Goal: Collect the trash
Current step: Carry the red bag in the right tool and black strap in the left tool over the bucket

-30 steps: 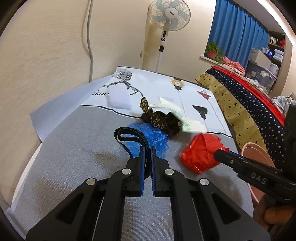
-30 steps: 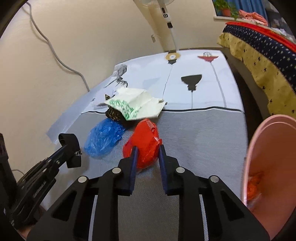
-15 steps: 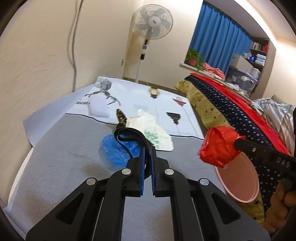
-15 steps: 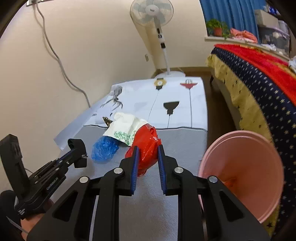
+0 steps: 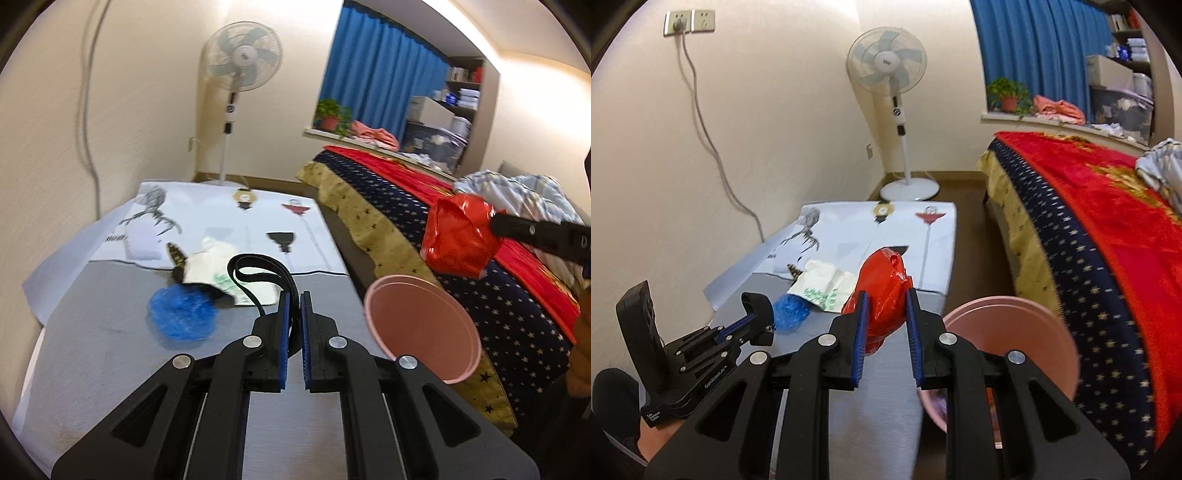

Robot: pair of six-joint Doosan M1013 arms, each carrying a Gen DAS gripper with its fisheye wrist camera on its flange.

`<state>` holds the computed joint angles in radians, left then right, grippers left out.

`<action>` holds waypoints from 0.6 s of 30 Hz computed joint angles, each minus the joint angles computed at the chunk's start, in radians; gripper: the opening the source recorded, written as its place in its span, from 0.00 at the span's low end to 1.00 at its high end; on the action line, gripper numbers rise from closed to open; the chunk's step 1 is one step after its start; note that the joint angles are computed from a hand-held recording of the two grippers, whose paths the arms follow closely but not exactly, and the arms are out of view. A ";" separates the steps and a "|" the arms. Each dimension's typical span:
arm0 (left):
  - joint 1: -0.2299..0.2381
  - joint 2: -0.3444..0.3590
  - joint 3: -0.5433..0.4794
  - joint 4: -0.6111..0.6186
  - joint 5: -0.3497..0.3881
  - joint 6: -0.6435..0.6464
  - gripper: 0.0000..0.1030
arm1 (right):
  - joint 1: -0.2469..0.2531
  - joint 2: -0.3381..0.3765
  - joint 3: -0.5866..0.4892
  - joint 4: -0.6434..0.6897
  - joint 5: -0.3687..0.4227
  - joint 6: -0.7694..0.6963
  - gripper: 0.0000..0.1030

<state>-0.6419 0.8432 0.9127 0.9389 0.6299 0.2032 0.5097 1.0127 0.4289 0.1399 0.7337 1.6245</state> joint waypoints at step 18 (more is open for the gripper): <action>-0.024 0.136 -0.262 -0.279 -0.037 0.373 0.06 | -0.042 -0.103 0.231 -0.275 -0.132 0.305 0.19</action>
<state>-0.6661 0.9794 0.6510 0.6598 0.5926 0.5764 0.4678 0.9092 0.6600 -0.1352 0.6018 1.9297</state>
